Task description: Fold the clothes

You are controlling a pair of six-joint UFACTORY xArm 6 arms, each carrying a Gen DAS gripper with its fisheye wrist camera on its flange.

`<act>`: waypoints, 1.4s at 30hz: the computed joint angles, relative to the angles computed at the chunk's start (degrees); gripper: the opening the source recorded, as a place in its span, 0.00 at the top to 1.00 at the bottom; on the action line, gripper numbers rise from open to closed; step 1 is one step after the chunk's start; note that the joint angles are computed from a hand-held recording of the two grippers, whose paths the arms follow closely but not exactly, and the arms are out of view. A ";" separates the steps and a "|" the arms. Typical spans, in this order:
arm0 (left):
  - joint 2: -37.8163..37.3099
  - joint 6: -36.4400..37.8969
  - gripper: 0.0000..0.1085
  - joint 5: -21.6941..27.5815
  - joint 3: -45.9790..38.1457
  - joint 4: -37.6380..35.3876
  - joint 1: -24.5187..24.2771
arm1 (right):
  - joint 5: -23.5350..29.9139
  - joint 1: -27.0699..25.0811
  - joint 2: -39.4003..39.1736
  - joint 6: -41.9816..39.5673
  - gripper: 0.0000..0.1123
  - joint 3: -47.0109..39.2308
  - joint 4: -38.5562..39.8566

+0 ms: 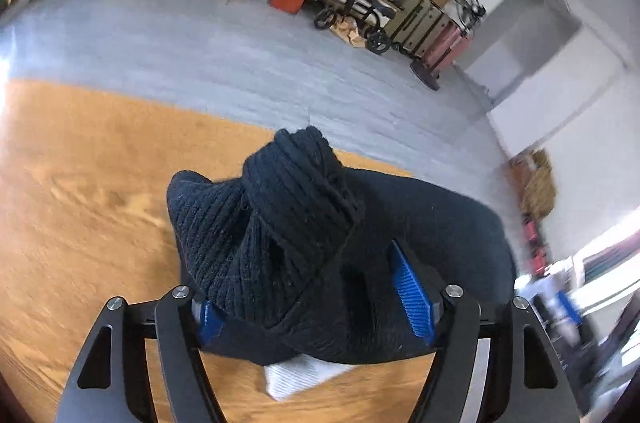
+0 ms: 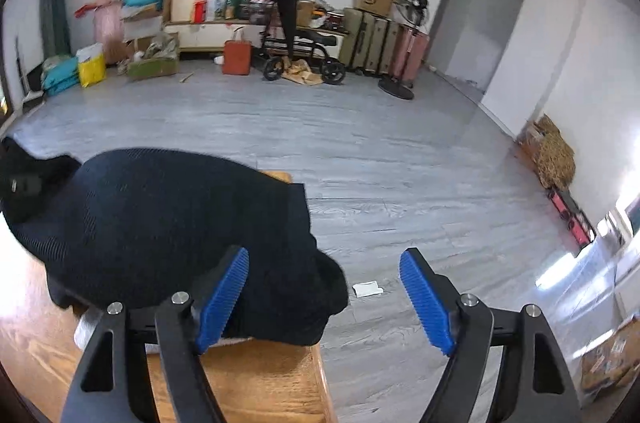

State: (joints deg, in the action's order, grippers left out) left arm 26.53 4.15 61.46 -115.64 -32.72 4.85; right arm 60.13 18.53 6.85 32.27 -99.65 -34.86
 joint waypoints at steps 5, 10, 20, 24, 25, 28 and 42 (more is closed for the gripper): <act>1.78 -4.07 0.32 5.08 -2.91 -8.23 4.10 | 0.96 1.49 1.38 -1.66 0.27 -0.56 0.71; 1.87 -3.67 0.29 4.83 -4.34 -9.75 6.65 | 0.72 1.66 2.58 -2.42 0.27 -0.55 2.30; -11.40 15.68 0.27 -11.78 12.76 2.74 2.57 | 1.88 2.30 1.89 -1.86 0.27 -0.42 2.92; -18.51 23.54 0.26 -13.17 19.96 5.33 -0.75 | 3.19 3.82 -0.16 -2.29 0.27 -0.11 2.39; -20.06 24.70 0.26 -13.17 21.39 6.34 -1.59 | 3.50 4.35 -1.20 -2.29 0.27 0.48 2.03; -25.15 25.95 0.26 -12.91 26.51 9.57 -3.88 | 4.78 6.06 -4.42 -2.12 0.26 1.97 0.93; -44.37 21.30 0.26 -14.24 43.46 10.70 -6.51 | 3.23 13.83 -23.67 6.96 0.20 17.60 0.27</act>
State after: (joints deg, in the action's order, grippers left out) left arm -17.83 25.45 47.22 -72.18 -22.03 -1.66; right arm 63.36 32.36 -16.82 39.23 -82.05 -34.59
